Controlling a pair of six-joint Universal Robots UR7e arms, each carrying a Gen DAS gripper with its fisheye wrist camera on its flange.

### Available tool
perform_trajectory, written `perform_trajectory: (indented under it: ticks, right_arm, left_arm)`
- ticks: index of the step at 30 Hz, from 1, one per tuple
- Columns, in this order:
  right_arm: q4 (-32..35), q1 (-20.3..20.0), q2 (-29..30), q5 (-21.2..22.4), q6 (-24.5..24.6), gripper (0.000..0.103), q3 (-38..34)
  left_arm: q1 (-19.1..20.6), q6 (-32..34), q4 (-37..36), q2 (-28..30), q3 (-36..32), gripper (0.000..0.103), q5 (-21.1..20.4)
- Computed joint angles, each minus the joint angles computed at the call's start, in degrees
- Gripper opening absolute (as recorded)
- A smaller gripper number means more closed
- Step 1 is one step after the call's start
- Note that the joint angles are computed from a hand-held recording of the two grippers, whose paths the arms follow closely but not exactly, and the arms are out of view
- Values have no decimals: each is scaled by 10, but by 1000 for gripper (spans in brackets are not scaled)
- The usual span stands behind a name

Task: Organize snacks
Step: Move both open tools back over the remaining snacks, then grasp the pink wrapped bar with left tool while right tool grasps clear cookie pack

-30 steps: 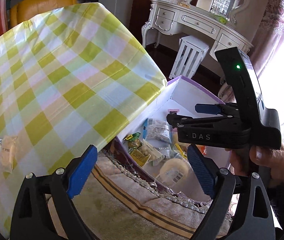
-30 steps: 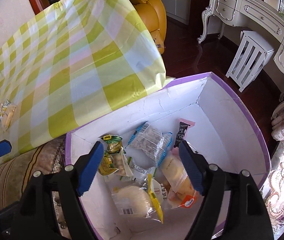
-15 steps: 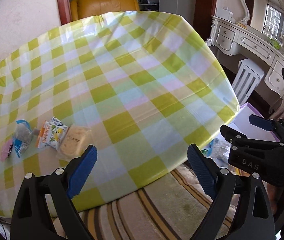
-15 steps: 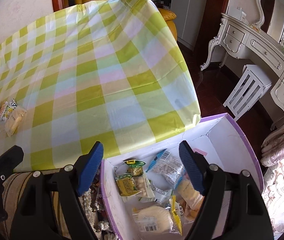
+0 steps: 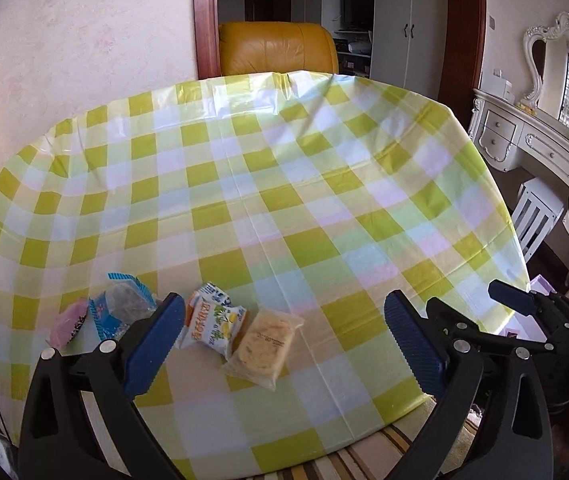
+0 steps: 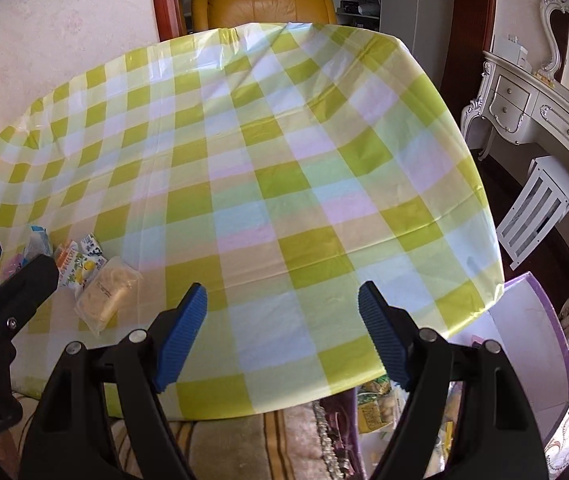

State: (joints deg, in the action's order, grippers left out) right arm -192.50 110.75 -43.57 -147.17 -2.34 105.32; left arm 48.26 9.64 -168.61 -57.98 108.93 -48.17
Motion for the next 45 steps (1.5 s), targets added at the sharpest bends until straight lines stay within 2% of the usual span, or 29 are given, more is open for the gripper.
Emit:
perform_trajectory:
  ticks: [5, 11, 15, 17, 21, 27, 30, 37, 40, 45]
  right_arm:
    - [2, 10, 43, 8, -10, 78, -53]
    - [3, 10, 70, 29, 12, 78, -80]
    - [42, 8, 82, 38, 33, 78, -96]
    - [72, 9, 89, 42, 42, 78, -107]
    - [129, 9, 106, 45, 67, 78, -132]
    - [181, 6, 125, 57, 99, 78, -163]
    - [195, 5, 134, 57, 105, 78, -177]
    - [241, 3, 149, 53, 117, 78, -201]
    - [251, 0, 148, 57, 126, 78, -200]
    - [261, 2, 149, 43, 128, 78, -201]
  left_arm:
    - [29, 15, -36, -3, -27, 97, -9]
    - [66, 15, -70, -7, -58, 95, 14]
    - [93, 11, -87, -8, -75, 90, 36]
    - [105, 10, -94, -7, -82, 83, 50]
    - [132, 0, -93, -8, -90, 81, 70]
    - [165, -15, -58, -7, -101, 79, 94]
    - [182, -38, -29, -11, -107, 79, 84]
    - [206, -41, 11, -7, -120, 78, 59]
    - [212, -45, 44, -2, -130, 68, 51]
    - [216, -27, 64, 5, -136, 60, 43]
